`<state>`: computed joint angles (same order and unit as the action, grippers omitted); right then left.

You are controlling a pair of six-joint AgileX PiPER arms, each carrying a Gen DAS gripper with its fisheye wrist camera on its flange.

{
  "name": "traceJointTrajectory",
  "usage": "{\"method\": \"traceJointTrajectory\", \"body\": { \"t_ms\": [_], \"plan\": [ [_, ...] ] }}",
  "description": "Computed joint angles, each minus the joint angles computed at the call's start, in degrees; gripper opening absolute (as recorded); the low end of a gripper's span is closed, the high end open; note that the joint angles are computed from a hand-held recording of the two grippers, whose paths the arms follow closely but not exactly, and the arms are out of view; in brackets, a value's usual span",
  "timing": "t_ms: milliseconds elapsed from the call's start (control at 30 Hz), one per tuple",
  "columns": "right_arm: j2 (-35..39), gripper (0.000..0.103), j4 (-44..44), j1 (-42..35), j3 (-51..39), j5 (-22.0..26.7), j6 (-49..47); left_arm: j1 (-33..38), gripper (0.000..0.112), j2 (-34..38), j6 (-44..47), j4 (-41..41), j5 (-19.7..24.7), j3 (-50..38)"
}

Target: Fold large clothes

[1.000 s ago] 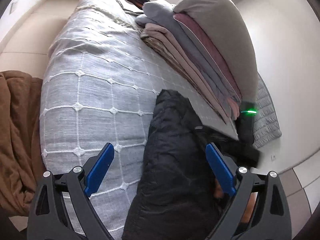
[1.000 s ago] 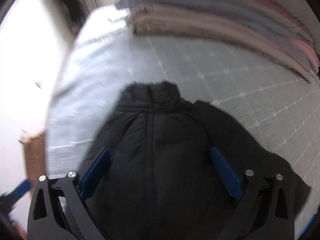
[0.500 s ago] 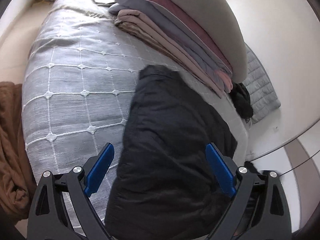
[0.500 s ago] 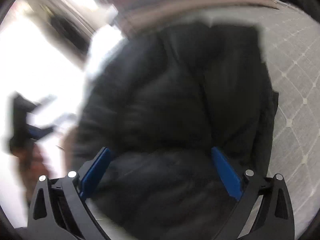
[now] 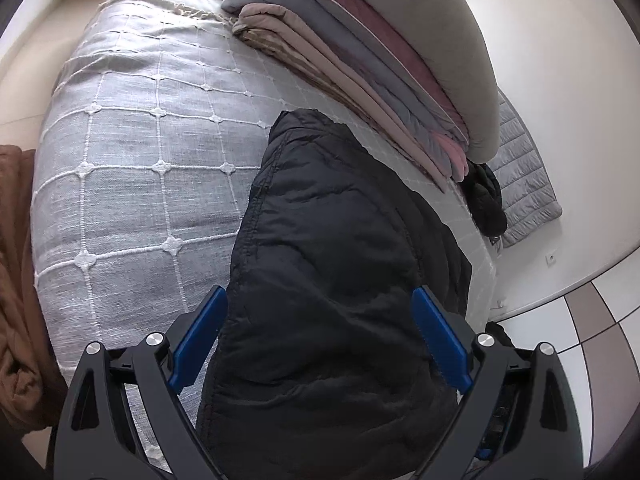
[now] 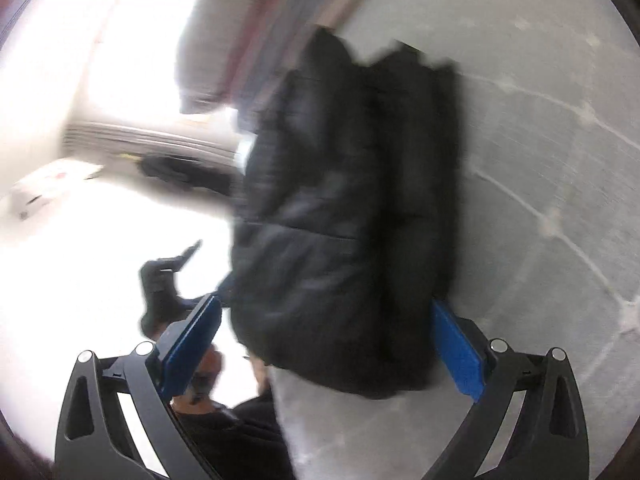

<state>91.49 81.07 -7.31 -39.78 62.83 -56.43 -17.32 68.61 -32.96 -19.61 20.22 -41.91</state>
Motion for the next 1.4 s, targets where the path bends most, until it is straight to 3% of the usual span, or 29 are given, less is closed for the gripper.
{"method": "traceJointTrajectory", "body": {
  "t_ms": [100, 167, 200, 233, 333, 433, 600, 633, 733, 800, 867, 967, 1067, 1167, 1267, 1333, 1400],
  "plan": [
    [-1.4, 0.096, 1.6, 1.7, 0.7, 1.1, -2.0, -0.1, 0.089, 0.3, 0.4, -0.5, 0.0, -0.2],
    [0.7, 0.090, 1.1, 0.9, 0.9, 2.4, -3.1, 0.0, 0.089, 0.4, 1.6, -1.8, -0.1, -0.1],
    [-0.2, 0.074, 0.5, 0.0, 2.5, 3.1, -3.2, -0.1, 0.089, 0.2, 1.5, -1.8, -0.2, 0.1],
    [-0.8, 0.039, 0.0, 1.0, 2.4, 1.6, -1.1, -0.3, 0.089, 0.1, 0.7, -1.1, -0.2, 0.1],
    [1.2, 0.026, 0.8, -2.4, 5.2, 3.6, -4.2, 0.0, 0.089, -0.1, 0.9, -1.5, -0.3, 0.4],
    [-2.0, 0.024, 0.0, -2.0, 7.0, 3.1, -4.3, 0.2, 0.089, -0.8, 1.0, -1.9, -0.2, 0.9],
    [-1.8, 0.025, -5.4, 0.8, 6.3, 0.1, 2.0, 0.5, 0.089, -0.8, 3.5, -4.2, 0.0, 1.0],
    [-2.7, 0.038, -7.1, 1.4, 5.4, -1.0, 4.8, 0.6, 0.089, -0.8, 4.1, -4.7, 0.0, 1.1],
    [-12.4, 0.065, -20.7, 5.1, 1.1, -10.6, 20.0, 1.6, 0.089, -1.5, 6.7, -7.3, 0.3, 1.8],
    [-17.2, 0.066, -28.0, 6.3, -2.9, -15.1, 27.7, 2.3, 0.089, -2.0, 7.5, -8.4, 0.6, 2.2],
    [-17.5, 0.069, -27.1, 5.8, -8.3, -16.7, 27.3, 3.5, 0.089, -2.4, 13.1, -14.5, 0.7, 2.6],
    [-11.5, 0.077, -25.6, 10.2, -19.9, -19.4, 25.6, 2.2, 0.089, -2.5, 9.9, -11.2, 0.3, 1.9],
    [1.0, 0.077, -25.5, 14.1, -34.8, -16.6, 26.1, 0.3, 0.089, -1.6, 4.4, -4.4, 0.6, 0.3],
    [12.2, 0.077, -39.8, 18.7, -47.4, -17.3, 38.7, -2.2, 0.089, -1.3, -3.7, 5.2, 1.5, -1.3],
    [20.6, 0.078, -45.7, 16.9, -49.6, -15.2, 44.9, -5.1, 0.089, -1.2, -11.9, 15.1, 2.9, -2.9],
    [24.0, 0.078, -38.1, 13.3, -46.8, -13.5, 40.3, -5.6, 0.089, -1.1, -12.0, 16.0, 3.3, -3.2],
    [21.9, 0.078, -33.0, 11.8, -41.8, -15.9, 34.3, -5.8, 0.089, -0.8, -11.2, 15.4, 3.4, -3.5]
  ]
}}
